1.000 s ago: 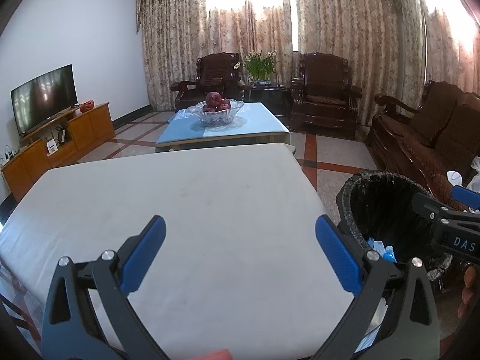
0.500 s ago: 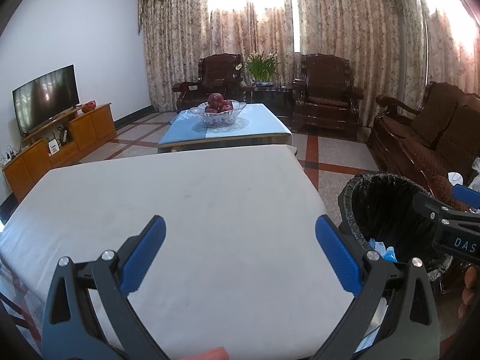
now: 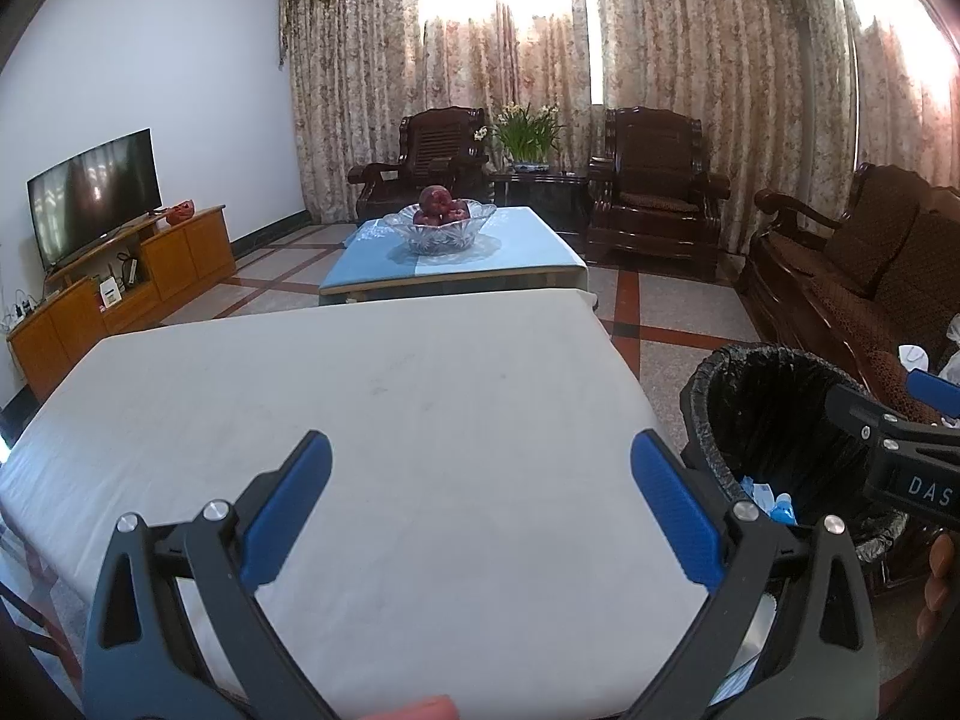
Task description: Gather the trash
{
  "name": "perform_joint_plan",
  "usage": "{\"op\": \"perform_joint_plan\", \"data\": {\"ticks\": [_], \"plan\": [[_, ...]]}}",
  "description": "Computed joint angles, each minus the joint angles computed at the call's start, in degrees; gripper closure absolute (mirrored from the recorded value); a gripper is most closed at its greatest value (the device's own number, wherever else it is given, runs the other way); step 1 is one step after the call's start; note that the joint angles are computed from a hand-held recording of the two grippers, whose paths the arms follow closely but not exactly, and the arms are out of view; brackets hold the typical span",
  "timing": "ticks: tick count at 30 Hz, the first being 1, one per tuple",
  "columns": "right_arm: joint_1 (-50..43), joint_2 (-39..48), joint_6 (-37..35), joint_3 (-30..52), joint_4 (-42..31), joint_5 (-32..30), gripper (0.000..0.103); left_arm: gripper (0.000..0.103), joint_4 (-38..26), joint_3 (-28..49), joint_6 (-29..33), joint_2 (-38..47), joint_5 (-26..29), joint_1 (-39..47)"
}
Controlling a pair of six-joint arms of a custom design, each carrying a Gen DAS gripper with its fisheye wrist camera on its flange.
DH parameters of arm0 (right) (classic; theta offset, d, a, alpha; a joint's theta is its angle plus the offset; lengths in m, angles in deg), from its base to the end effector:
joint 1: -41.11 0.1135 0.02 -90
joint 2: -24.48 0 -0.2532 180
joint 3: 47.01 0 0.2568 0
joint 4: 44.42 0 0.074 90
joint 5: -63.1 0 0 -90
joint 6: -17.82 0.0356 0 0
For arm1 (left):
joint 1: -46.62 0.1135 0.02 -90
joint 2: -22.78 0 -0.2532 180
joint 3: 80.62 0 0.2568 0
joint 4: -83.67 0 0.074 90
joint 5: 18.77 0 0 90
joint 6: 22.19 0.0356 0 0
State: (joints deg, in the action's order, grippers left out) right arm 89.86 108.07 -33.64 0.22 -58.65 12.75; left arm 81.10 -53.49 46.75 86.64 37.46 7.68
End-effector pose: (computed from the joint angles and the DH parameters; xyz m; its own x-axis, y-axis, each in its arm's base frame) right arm 0.1904 0.1827 0.1345 -0.5927 0.0517 -0.8037 0.0735 0.9972 0.0099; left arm 0.1637 -0.1068 0.1216 -0.5273 0.0420 -0.8487 -0.0017 0.9987 0.0505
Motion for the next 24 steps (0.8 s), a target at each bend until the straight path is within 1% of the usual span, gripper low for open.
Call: {"op": "perform_joint_plan", "data": {"ticks": [24], "plan": [[0.0,0.29,-0.01,0.11,0.24,0.06,0.006,0.006,0.45,-0.12,0.06,0.31,0.01,0.02]]}}
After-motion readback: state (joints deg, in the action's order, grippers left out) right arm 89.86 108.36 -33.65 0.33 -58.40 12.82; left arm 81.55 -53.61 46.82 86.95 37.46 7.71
